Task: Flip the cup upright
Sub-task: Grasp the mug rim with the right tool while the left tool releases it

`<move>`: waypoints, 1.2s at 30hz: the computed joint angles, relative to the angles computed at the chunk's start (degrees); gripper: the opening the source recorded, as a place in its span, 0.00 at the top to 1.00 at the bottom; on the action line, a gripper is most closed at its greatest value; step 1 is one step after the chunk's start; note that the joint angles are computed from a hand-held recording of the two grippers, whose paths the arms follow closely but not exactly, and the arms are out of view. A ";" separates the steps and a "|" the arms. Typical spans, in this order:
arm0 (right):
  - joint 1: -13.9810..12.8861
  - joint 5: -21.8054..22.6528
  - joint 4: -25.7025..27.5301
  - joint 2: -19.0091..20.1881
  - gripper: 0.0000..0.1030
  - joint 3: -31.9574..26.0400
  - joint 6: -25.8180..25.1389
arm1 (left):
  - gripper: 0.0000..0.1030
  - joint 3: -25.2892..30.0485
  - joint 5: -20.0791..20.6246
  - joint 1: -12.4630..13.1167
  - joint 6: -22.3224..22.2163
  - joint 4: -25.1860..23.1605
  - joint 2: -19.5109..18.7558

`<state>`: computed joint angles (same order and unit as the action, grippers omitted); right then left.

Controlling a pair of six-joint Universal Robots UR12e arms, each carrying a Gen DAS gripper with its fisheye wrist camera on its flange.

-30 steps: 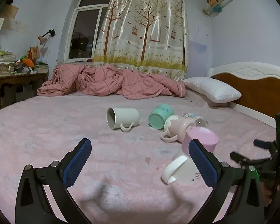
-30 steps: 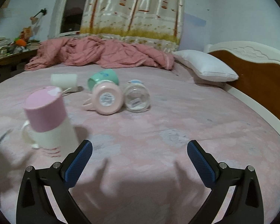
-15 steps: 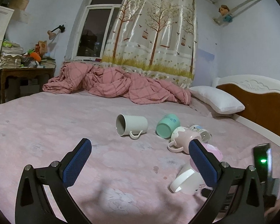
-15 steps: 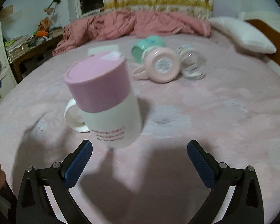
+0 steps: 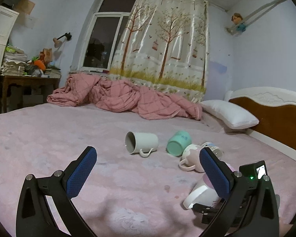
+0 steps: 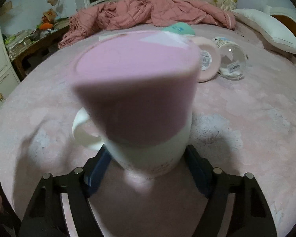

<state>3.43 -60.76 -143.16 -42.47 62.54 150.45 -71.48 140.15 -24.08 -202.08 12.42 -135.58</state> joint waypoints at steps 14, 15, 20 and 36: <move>-2.79 1.77 -9.43 -6.23 0.96 6.62 -0.77 | 0.00 0.66 2.20 -0.36 0.43 0.78 -0.45; -3.11 1.71 -9.40 -6.32 0.95 6.77 -0.85 | 0.00 0.71 2.24 -0.36 0.65 0.89 -0.46; -4.72 8.14 -11.40 -6.47 0.32 8.63 1.81 | 0.00 0.91 2.53 -0.46 2.52 2.55 -0.71; -2.53 4.80 -0.08 -3.45 0.14 4.88 -3.09 | 0.00 -2.97 -2.37 1.04 -5.69 -1.12 2.01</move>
